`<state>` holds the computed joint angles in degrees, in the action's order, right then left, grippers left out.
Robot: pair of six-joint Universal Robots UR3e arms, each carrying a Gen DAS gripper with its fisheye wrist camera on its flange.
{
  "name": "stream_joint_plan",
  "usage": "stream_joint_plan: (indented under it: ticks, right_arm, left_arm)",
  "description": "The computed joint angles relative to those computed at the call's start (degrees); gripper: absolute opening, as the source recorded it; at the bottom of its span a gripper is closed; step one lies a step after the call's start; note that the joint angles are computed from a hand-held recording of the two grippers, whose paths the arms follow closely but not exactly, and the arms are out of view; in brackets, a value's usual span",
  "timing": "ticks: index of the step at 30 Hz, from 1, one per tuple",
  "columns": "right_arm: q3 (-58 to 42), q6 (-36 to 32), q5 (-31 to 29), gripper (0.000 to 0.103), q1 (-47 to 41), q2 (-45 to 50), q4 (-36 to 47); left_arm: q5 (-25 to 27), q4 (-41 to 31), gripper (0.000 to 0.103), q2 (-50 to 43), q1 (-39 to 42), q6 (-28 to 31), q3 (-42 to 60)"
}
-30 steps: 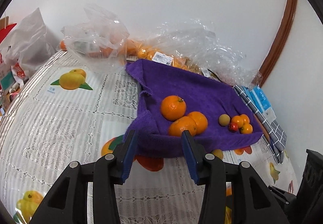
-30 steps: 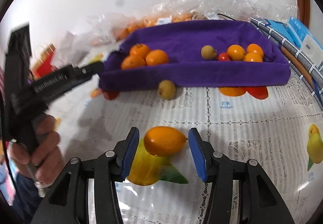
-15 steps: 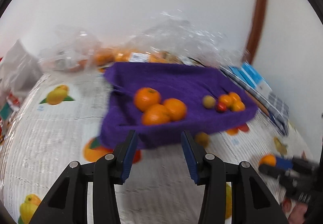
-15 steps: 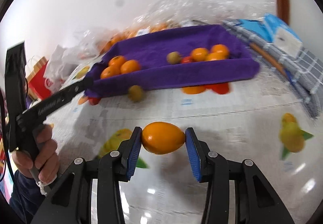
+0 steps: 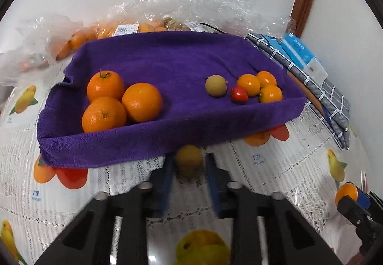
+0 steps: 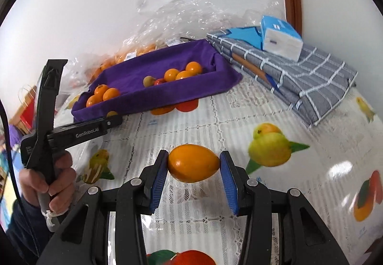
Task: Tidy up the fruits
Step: 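Grasp the oval orange fruit with the right tool while the left tool grasps a yellow-green fruit, then carry both held fruits over the purple towel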
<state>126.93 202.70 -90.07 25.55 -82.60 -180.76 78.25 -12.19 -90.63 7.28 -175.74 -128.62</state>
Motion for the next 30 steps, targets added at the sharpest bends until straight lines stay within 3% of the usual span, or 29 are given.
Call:
stream_joint_plan:
  ticks: [2,10,18,24,30]
  right_arm:
    - [-0.2,0.2,1.6,0.043,-1.0,0.5,-0.2]
    - [-6.7,-1.7,-1.3,0.043,0.8,4.0,2.0]
    - [-18.0,-4.3,-4.3,0.043,2.1,9.1,5.7]
    - [-27.5,-6.5,-6.9,0.043,2.9,13.6,8.2]
    - [-37.4,-7.5,-6.8,0.043,2.9,18.9,10.9]
  left_arm:
    - [0.0,1.3,0.023,0.4,-0.4,0.5,-1.1]
    - [-5.8,-0.7,0.023,9.9,5.9,3.3,-7.0]
    - [-14.3,-9.0,0.023,20.9,18.6,7.0,-8.4]
    - [-17.5,-10.5,0.023,20.7,24.6,7.6,-5.5]
    - [-16.4,-6.0,0.023,13.8,24.3,4.9,-1.7]
